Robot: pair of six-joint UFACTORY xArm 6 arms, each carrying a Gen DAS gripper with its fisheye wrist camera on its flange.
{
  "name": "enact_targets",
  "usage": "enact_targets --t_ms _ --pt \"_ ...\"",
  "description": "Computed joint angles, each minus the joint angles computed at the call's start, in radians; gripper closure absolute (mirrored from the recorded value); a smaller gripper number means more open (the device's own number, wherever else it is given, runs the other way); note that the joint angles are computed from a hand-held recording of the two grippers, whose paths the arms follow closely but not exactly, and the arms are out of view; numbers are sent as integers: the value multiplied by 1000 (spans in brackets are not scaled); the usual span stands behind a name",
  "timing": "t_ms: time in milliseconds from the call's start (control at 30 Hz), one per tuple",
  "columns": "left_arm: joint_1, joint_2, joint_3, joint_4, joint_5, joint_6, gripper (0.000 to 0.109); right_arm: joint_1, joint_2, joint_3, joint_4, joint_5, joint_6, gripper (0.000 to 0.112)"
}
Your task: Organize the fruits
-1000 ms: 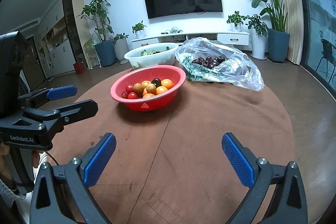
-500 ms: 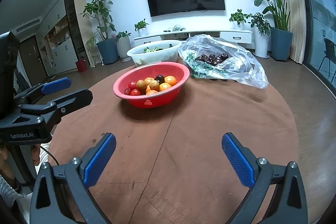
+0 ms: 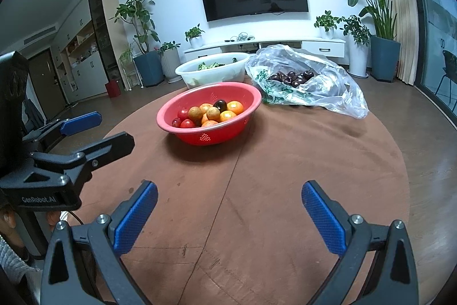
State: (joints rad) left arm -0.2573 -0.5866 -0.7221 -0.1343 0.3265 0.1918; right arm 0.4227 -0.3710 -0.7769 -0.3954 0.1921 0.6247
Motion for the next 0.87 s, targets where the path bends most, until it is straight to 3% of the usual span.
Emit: enact_targets --t_ms 400,500,867 --pt "-8 7 7 14 8 3 6 2 6 4 18 -7 -14 9" --pt "-1 3 14 122 1 -101 6 4 8 5 29 -8 -23 9" --pt "4 -2 12 101 12 -98 6 4 16 1 50 -12 -33 9"
